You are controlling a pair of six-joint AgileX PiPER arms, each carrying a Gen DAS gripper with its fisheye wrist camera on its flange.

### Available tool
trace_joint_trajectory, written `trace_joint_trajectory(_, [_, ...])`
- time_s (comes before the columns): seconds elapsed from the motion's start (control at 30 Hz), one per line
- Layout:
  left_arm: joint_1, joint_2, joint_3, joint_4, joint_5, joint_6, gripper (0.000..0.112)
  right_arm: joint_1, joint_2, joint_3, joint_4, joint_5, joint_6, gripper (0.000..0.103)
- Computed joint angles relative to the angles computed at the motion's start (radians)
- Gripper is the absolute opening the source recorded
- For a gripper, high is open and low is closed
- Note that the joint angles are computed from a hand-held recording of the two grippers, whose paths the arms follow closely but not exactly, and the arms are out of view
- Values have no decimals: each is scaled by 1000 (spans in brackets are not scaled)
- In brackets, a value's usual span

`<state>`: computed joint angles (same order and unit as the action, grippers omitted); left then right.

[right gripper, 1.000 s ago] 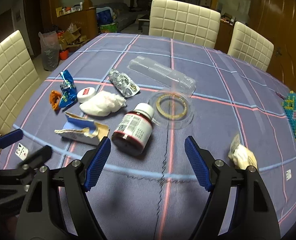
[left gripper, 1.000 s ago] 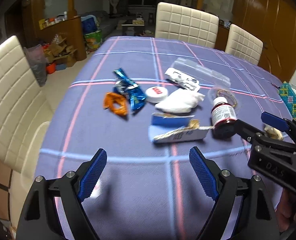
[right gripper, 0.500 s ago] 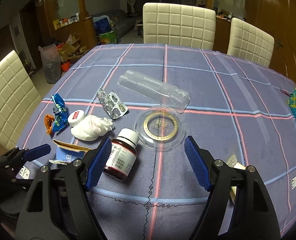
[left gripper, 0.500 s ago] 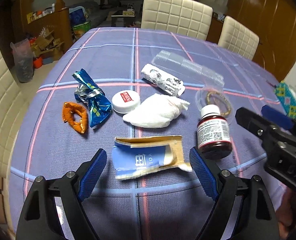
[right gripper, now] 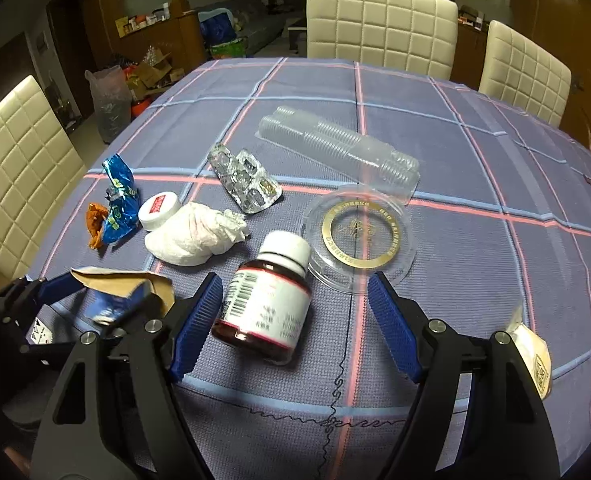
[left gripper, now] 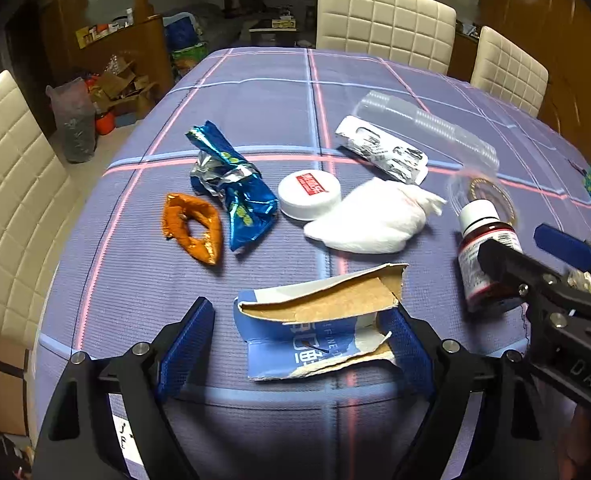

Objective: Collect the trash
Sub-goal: 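Grasp the torn blue box with left tool while right tool grasps the brown bottle, then carry the blue box and brown bottle to the clear bin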

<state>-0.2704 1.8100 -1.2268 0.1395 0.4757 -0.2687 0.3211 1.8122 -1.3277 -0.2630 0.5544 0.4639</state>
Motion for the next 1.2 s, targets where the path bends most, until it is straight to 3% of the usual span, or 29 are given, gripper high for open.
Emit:
trace_joint_trajectory(0.13, [-3, 1, 10, 18, -21, -9, 82, -13, 28, -18, 62, 13, -47, 72])
trace_joint_trajectory(0.23, [-5, -9, 27, 6, -42, 9, 73, -27, 35, -22, 127, 17, -104, 47])
trace_joint_trajectory(0.27, [-5, -17, 34, -2, -48, 19, 67, -27, 38, -24, 134, 23, -112, 47])
trace_joint_trajectory(0.47, [4, -37, 51, -36, -49, 59, 65, -20, 18, 7, 142, 6, -122, 47])
trace_joint_trajectory(0.5, [5, -44, 59, -36, -53, 60, 58, -17, 14, 10, 136, 6, -117, 47])
trace_joint_trajectory(0.53, [7, -55, 67, -33, -57, 55, 15, -14, 5, 19, 128, 1, -108, 47])
trace_joint_trajectory(0.57, [11, -57, 60, -58, -41, 77, 9, -13, -1, 23, 123, 0, -103, 47])
trace_joint_trajectory(0.63, [25, -63, 54, -134, -20, 147, 7, -5, -21, 36, 103, -7, -85, 47])
trace_joint_trajectory(0.77, [30, -77, 78, -143, -30, 157, 3, 10, -51, 57, 75, -15, -59, 47])
trace_joint_trajectory(0.97, [39, -119, 111, -245, -58, 291, 5, 21, -68, 74, 49, -19, -31, 47])
trace_joint_trajectory(1.07, [26, -119, 112, -145, -80, 204, 5, 20, -66, 70, 42, -24, -30, 47])
trace_joint_trajectory(1.2, [40, -116, 108, -224, -81, 298, 5, 19, -60, 66, 45, -30, -36, 47])
